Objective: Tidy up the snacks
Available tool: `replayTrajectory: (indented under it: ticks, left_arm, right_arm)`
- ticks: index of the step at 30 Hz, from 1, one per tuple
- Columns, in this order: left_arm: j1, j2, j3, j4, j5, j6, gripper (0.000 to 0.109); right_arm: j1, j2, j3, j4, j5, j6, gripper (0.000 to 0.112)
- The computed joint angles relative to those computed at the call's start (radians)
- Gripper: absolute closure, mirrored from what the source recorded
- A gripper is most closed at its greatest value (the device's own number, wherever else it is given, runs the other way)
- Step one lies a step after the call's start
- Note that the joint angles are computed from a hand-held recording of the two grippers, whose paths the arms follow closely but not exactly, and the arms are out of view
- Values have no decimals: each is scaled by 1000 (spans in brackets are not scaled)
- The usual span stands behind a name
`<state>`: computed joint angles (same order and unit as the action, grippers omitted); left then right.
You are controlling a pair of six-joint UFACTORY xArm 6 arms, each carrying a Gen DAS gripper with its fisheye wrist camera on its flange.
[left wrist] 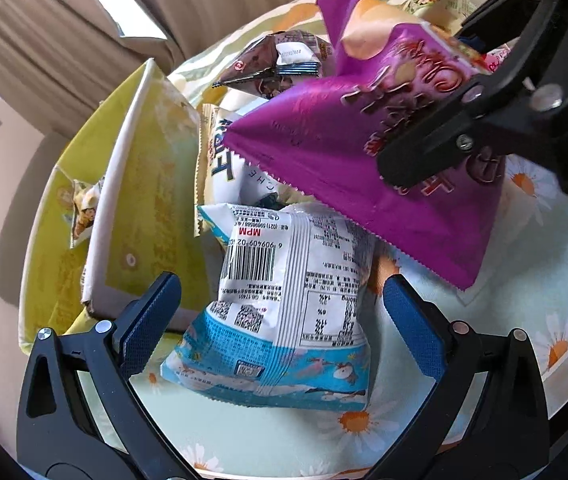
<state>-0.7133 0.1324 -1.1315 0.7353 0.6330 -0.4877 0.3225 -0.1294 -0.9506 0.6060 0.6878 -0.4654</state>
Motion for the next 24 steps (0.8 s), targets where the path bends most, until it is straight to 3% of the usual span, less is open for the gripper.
replayTrajectory:
  ticks: [2, 4, 11, 16, 24]
  left_arm:
    - [3, 11, -9, -22, -2, 16, 12]
    - [1, 23, -19, -34, 9, 33, 24]
    - [9, 41, -24, -69, 22, 66, 33]
    - [15, 43, -33, -109, 11, 110, 48]
    - [45, 17, -32, -180, -7, 152, 51]
  right_arm:
    - [-4, -5, 3, 0, 2, 5, 45]
    - [-10, -11, 7, 2, 1, 7, 45]
    - [-7, -12, 7, -7, -7, 42, 45]
    - [-1, -16, 12, -18, -16, 68, 45]
    - [6, -29, 15, -43, -25, 116, 45]
